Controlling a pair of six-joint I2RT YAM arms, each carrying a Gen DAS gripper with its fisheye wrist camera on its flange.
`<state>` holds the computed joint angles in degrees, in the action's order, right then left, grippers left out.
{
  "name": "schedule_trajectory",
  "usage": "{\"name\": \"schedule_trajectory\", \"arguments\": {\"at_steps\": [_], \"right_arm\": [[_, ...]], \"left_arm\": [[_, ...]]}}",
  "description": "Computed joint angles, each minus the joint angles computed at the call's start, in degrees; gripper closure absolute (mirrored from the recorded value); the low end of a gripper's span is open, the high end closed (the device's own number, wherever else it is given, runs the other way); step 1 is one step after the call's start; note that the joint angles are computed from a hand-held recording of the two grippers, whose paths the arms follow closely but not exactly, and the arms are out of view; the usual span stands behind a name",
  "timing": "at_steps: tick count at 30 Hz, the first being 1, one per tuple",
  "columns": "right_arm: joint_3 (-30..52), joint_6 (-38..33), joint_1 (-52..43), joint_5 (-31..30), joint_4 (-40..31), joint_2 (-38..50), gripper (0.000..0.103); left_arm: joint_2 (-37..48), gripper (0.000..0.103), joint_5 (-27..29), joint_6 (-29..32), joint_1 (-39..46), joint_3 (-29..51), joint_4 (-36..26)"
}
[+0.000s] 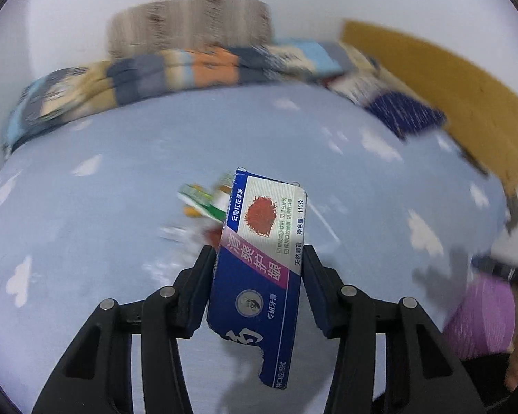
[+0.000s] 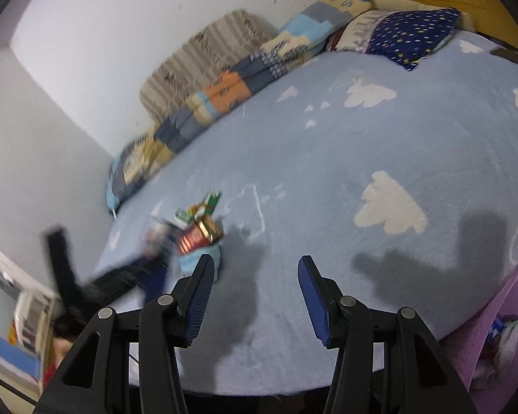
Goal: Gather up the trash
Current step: 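Grasp the blue-and-white medicine box with the left tool and lift it, then grasp the light-blue face mask with the right tool while left tool holds the box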
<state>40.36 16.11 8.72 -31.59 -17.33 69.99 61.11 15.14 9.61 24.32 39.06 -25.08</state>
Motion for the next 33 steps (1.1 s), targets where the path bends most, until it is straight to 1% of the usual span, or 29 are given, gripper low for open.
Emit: {"name": "schedule_trajectory", "arguments": {"at_steps": [3,6,9,11,12,14,17,20,22,24,25,26,28,29,30,32,33], "right_arm": [[3.17,-0.59,6.17,1.65,0.37,4.53,0.049],[9.38,-1.13,13.96,2.54,0.01,13.65,0.049],[19.05,-2.26,20.53,3.03,-2.27,24.42,0.05],[27.14,-5.09,24.61,4.97,-4.93,31.91,0.05],[29.5,-6.13,25.99,6.45,-4.99,34.38,0.05],[35.53,-6.72,27.39,8.84,-4.55,40.88,0.05],[41.4,-4.99,27.42,9.91,-2.57,48.39,0.05],[45.38,-5.96,27.07,8.34,-2.74,53.57,0.05],[45.78,-6.85,26.96,6.66,-2.8,54.82,0.05],[46.53,-8.98,26.99,2.63,-5.57,55.83,0.05],[46.7,-10.68,27.31,1.87,-7.11,55.65,0.049],[45.7,-13.63,28.28,1.95,-8.36,54.49,0.047],[42.47,-17.12,29.44,2.12,-8.09,51.76,0.041],[41.11,-19.0,30.29,3.02,-7.93,50.36,0.041],[39.65,-19.84,31.18,5.58,-6.72,49.02,0.041],[36.61,-22.69,33.62,13.73,-2.88,46.18,0.04],[36.07,-24.2,34.46,16.23,-1.85,45.73,0.039]], "left_arm": [[1.58,0.054,1.1,-0.3,6.85,1.54,0.6],[3.61,0.054,3.21,-0.32,12.85,2.98,0.66],[4.82,0.054,4.32,0.3,16.7,3.55,1.07],[6.08,0.054,6.3,0.72,19.11,4.34,0.43],[6.41,0.054,7.11,1.17,20.16,4.7,-0.11],[7.02,0.054,7.06,0.53,20.09,4.9,0.39],[7.32,0.054,8.15,0.32,20.56,5.51,-0.18],[7.4,0.054,9.24,0.56,21.07,5.89,-0.71],[7.27,0.054,9.34,0.54,21.12,5.93,-0.77],[7.21,0.054,9.82,0.33,21.32,5.95,-0.97],[7.18,0.054,10.01,0.2,21.51,5.96,-1.03],[7.22,0.054,10.16,0.15,21.68,5.97,-1.1],[7.4,0.054,10.39,0.02,21.97,6.14,-1.35],[7.5,0.054,10.39,-0.07,22.1,6.15,-1.41],[8.02,0.054,10.66,0.21,22.45,6.46,-1.47],[8.21,0.054,10.62,0.27,22.57,6.48,-1.5],[8.29,0.054,10.49,0.32,22.6,6.51,-1.45]]}}
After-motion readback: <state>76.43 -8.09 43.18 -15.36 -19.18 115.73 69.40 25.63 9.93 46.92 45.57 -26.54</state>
